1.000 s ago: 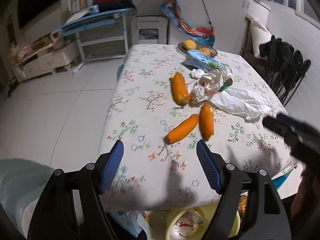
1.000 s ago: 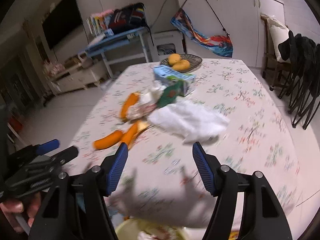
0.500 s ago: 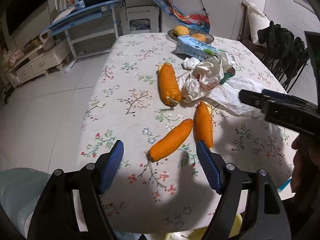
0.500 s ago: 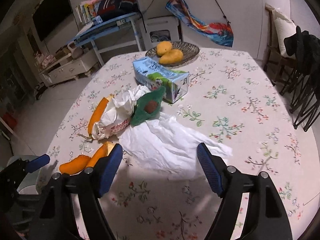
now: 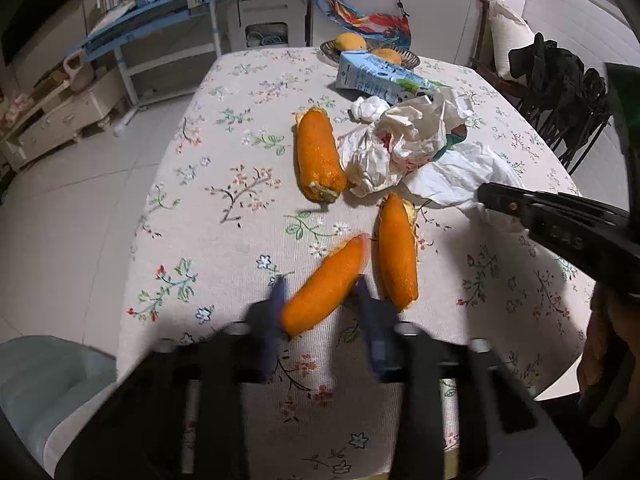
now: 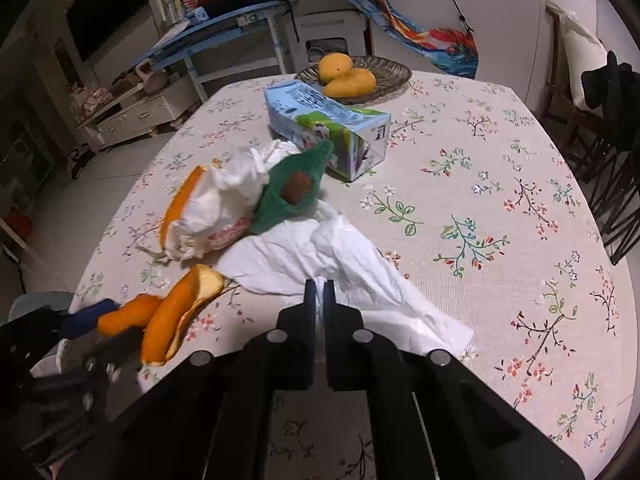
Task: Collect trash
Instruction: 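Grasp an orange carrot with the left gripper while the right gripper grasps the white plastic bag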
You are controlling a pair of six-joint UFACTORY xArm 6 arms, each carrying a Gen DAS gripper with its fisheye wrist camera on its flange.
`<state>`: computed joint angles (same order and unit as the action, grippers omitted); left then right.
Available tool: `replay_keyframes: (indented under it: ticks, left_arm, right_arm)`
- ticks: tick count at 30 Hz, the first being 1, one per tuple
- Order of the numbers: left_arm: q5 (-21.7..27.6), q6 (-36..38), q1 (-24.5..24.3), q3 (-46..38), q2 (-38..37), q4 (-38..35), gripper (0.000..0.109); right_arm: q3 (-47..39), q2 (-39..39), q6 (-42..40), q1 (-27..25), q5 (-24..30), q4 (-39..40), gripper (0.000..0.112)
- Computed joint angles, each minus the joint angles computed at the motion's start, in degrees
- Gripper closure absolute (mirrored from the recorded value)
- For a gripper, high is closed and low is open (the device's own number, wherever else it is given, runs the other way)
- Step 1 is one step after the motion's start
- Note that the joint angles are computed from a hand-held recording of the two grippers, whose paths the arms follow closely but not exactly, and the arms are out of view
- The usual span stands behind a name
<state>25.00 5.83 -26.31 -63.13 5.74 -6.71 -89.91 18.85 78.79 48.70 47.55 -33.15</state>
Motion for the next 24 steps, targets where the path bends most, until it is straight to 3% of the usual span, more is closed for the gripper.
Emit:
replay_keyframes:
  ticks: [7, 12, 14, 15, 16, 20, 24]
  left_arm:
    - [-1.5, 2.0, 0.7, 1.6, -1.6, -3.9, 0.094]
    - [-0.6, 3.9, 1.1, 1.8, -2.3, -7.6, 0.094]
    - [0.7, 4.3, 1.2, 1.5, -2.2, -8.8, 0.094]
    - [0.9, 4.2, 1.2, 1.4, -2.0, -8.7, 0.093]
    - [1.0, 3.7, 1.3, 1.3, -1.9, -8.2, 0.093]
    - [0.6, 2.4, 1.5, 1.4, -1.8, -7.1, 0.091]
    - [0.0, 1.0, 1.3, 1.4, -1.5, -5.7, 0.08]
  right_arm:
    - [7.3, -6.2, 4.1, 2.1, -4.4, -0.7, 0.109]
    - [9.0, -7.9, 6.3, 4.1, -2.3, -1.6, 0.106]
    - [9.3, -8.2, 8.8, 4.4, -1.9, -3.6, 0.077]
    - [9.0, -8.2, 10.4, 4.6, -1.2, -5.2, 0.057]
    - [8.6, -8.0, 11.5, 4.9, -0.3, -6.5, 0.051]
    - [7.0, -6.4, 11.4, 4.7, -0.3, -6.8, 0.043]
    - [4.1, -3.4, 8.2, 4.6, -0.4, -4.5, 0.038]
